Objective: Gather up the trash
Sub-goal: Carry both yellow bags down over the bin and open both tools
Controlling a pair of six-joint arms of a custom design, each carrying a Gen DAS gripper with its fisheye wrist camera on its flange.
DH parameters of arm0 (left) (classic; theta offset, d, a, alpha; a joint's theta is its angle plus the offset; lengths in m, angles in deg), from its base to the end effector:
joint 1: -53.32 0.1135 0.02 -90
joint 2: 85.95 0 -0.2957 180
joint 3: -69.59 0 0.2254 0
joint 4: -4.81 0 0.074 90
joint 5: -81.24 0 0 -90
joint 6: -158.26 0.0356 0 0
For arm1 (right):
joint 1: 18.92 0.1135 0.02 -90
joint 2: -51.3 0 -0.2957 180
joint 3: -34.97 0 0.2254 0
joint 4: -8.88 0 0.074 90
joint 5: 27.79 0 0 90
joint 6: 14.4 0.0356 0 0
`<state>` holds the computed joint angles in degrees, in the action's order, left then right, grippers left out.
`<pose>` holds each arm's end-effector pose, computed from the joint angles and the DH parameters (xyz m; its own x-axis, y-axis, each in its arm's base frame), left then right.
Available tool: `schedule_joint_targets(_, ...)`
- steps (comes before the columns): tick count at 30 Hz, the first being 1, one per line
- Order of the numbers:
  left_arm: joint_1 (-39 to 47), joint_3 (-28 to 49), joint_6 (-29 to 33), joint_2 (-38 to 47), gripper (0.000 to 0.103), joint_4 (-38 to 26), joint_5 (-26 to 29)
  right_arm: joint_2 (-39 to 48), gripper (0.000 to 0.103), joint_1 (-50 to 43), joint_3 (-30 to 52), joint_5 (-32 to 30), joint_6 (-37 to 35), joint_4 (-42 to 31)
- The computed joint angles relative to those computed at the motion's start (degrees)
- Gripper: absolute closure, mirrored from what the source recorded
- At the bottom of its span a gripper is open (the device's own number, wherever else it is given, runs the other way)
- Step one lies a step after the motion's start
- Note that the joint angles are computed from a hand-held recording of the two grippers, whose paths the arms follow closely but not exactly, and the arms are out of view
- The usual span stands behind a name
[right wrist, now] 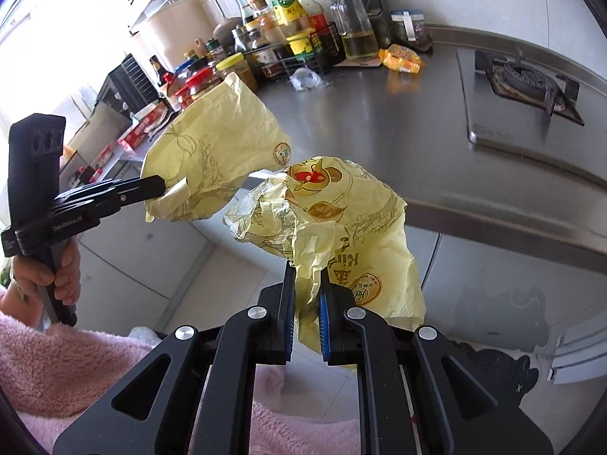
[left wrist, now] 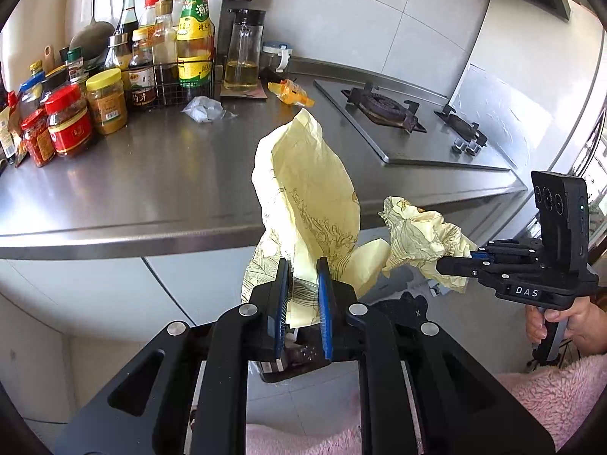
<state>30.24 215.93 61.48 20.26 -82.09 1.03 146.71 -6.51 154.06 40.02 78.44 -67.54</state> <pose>0.3192 -0.1426 0.4632 -0.7239 0.1820 -0.6655 0.4109 0.8886 -0.2039 0.3087 0.0817 0.4133 -0.7973 -0.1285 -0.5898 -0.3833 0.8626 0.3302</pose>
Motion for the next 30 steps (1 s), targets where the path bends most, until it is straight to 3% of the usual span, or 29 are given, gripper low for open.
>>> schedule_joint_targets(8, 0.0, -20.0, -1.2, -4.0, 0.09, 7.8, 1.6, 2.8, 0.091, 1.8, -12.6, 1.6, 2.2, 6.0)
schedule_joint_targets(17, -0.2, -33.6, -3.5, 4.0, 0.09, 19.3, 2.9, 11.8, 0.091, 3.4, -23.8, 4.6, 5.0, 18.4)
schedule_joint_targets(27, -1.8, -37.6, -9.5, 17.9, 0.09, 29.9, 2.0, 22.2, 0.091, 3.8, -32.4, 7.5, 10.1, 35.5)
schedule_joint_targets(30, -2.1, -37.0, -10.7, 21.7, 0.09, 31.6, 2.7, 26.2, 0.091, 4.5, -31.7, 8.0, 10.6, 37.5)
